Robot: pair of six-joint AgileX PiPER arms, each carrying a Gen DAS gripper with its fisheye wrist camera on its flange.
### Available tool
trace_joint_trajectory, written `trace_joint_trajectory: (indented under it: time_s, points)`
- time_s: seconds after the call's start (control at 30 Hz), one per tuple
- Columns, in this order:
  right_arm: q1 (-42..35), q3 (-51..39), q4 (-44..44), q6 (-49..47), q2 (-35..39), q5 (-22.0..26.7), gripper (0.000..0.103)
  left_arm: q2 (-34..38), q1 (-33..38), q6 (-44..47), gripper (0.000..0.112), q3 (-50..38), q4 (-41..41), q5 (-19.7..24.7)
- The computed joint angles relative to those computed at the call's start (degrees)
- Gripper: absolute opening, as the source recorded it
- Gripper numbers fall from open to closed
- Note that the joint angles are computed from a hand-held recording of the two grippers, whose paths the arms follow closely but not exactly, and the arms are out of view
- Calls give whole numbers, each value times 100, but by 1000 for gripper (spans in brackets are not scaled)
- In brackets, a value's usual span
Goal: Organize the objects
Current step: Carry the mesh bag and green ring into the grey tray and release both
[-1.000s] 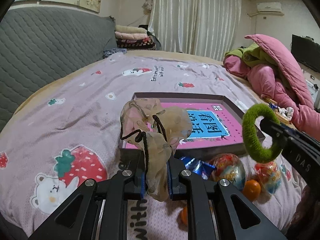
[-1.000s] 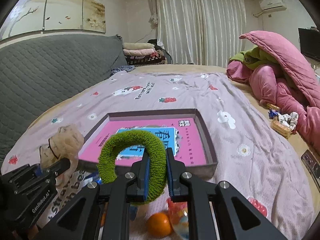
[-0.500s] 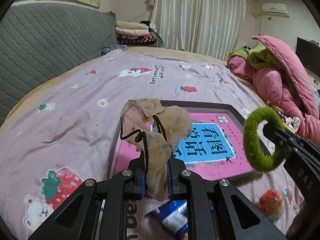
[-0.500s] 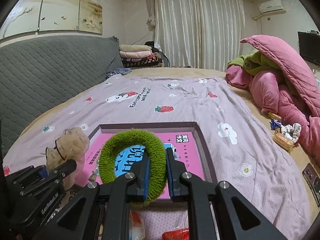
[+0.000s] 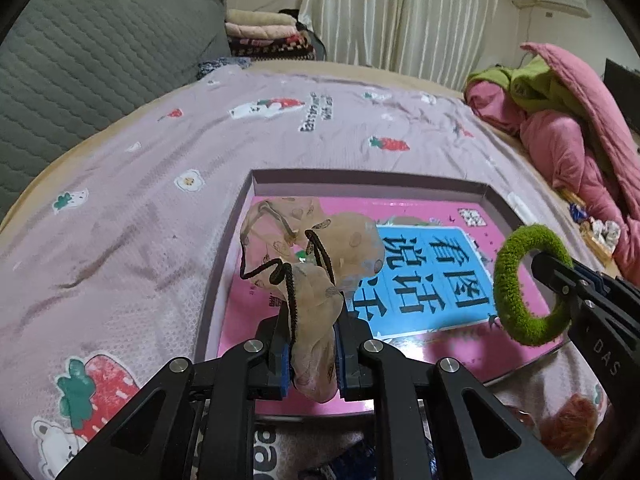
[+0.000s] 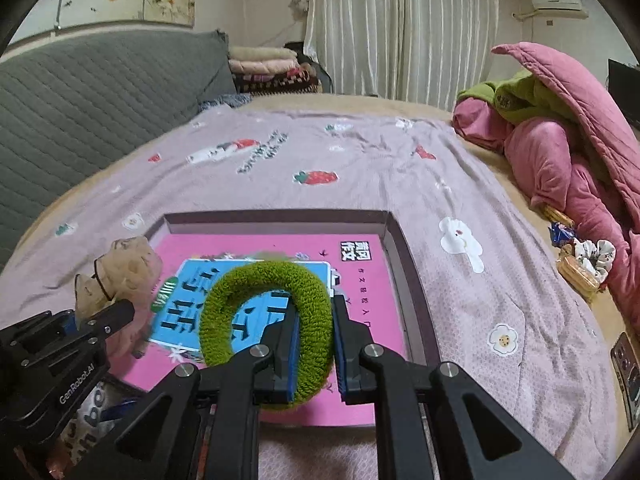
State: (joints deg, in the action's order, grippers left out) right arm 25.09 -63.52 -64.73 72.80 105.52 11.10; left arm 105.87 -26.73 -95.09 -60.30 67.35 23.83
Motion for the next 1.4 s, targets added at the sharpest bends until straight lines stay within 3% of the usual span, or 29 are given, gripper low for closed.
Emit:
trace_joint_trajectory:
  time_s: [0.2, 0.33, 1.03, 1.13, 1.23, 1.4]
  points:
    - [-176, -431, 2299, -2229, 386, 254, 15, 197, 100, 623, 17, -184, -589, -77]
    - [-256, -521, 2768, -2607, 478, 423, 15, 298, 129, 987, 17, -291, -941, -54]
    - [-246, -410, 2930, -2704, 380, 485, 16, 195, 137, 1528, 26, -218, -1489, -91]
    - [-217, -369, 2628, -2421, 340, 496, 21, 146, 100, 1542, 30, -187, -1506, -58]
    - [-211, -288, 2380, -2150, 272, 469, 35, 78, 96, 1472, 38, -116, -1443, -97]
    - [-195, -159, 1871, -1622, 166, 447, 37, 15, 141, 1553, 46, -25, -1581, -205]
